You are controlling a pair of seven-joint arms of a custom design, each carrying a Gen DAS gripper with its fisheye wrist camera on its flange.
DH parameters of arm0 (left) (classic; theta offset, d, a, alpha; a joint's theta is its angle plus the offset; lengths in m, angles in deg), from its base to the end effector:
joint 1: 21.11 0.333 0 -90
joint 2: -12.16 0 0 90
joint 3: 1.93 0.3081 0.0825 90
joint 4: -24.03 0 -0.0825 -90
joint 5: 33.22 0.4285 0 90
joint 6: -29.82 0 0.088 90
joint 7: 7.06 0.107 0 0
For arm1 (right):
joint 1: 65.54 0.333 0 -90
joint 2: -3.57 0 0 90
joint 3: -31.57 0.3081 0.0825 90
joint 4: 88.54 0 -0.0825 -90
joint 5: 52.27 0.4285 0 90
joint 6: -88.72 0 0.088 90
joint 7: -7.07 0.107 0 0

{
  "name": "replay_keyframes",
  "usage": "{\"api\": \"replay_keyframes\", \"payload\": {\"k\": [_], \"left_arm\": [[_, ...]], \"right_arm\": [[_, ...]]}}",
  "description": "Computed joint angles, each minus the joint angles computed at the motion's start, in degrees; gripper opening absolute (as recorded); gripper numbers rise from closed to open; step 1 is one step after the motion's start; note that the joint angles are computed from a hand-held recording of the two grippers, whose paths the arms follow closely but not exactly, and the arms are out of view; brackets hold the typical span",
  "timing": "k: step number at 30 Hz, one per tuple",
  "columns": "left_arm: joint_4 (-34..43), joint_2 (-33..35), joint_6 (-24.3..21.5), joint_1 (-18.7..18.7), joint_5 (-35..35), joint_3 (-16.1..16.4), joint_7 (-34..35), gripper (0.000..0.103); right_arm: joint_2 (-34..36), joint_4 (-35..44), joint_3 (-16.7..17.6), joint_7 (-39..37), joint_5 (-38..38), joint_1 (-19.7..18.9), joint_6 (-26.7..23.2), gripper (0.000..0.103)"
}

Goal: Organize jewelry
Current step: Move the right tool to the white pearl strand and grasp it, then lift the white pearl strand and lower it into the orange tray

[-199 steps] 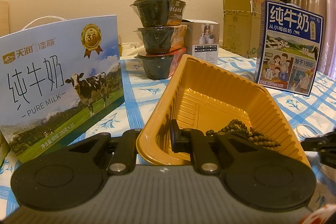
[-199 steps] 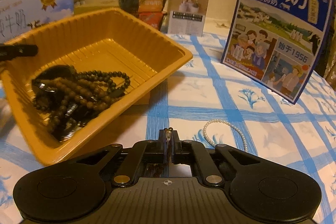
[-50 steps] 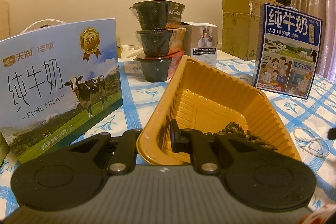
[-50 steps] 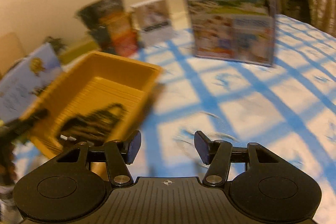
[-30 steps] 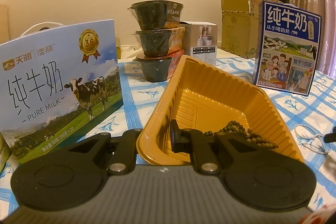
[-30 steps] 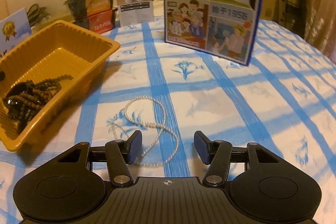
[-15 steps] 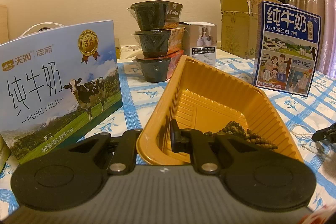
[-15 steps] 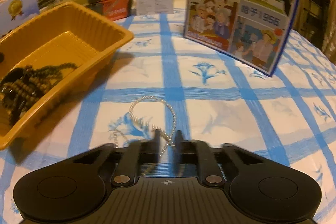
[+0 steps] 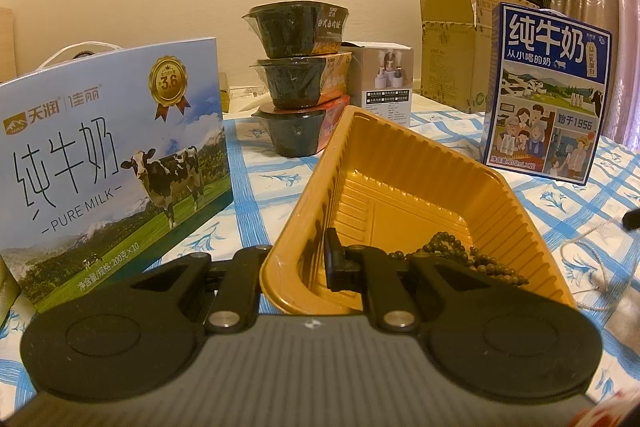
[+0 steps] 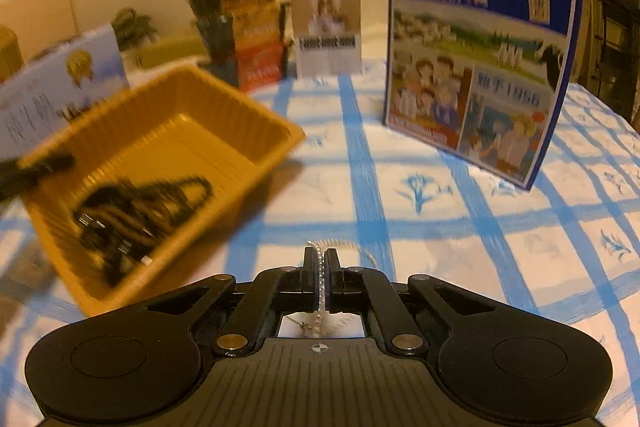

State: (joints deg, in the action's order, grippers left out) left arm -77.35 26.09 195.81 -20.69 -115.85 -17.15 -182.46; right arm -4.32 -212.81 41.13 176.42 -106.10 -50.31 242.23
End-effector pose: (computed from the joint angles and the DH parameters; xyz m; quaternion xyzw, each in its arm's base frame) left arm 0.6872 -0.1069 0.4587 -0.4023 0.7403 -0.4665 0.2692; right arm 0.5235 0.2723 0.4877 -0.5636 0.7039 -0.2931 0.3177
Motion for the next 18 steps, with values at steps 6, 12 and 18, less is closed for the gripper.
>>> {"api": "replay_keyframes", "payload": {"k": [6,12,18], "left_arm": [[0.0,0.0,0.0,0.0,0.0,-0.1,0.0,0.012],[0.0,0.0,0.0,0.0,0.4,0.0,-0.4,0.012],[0.1,0.0,-0.4,0.2,0.3,-0.1,-0.2,0.012]], "right_arm": [[-3.8,0.2,0.9,-0.1,0.9,-0.3,0.8,0.002],[-6.2,1.8,2.5,-3.7,3.1,-0.9,0.7,0.002],[-6.3,4.4,3.7,-6.8,5.2,-1.0,1.6,0.002]]}}
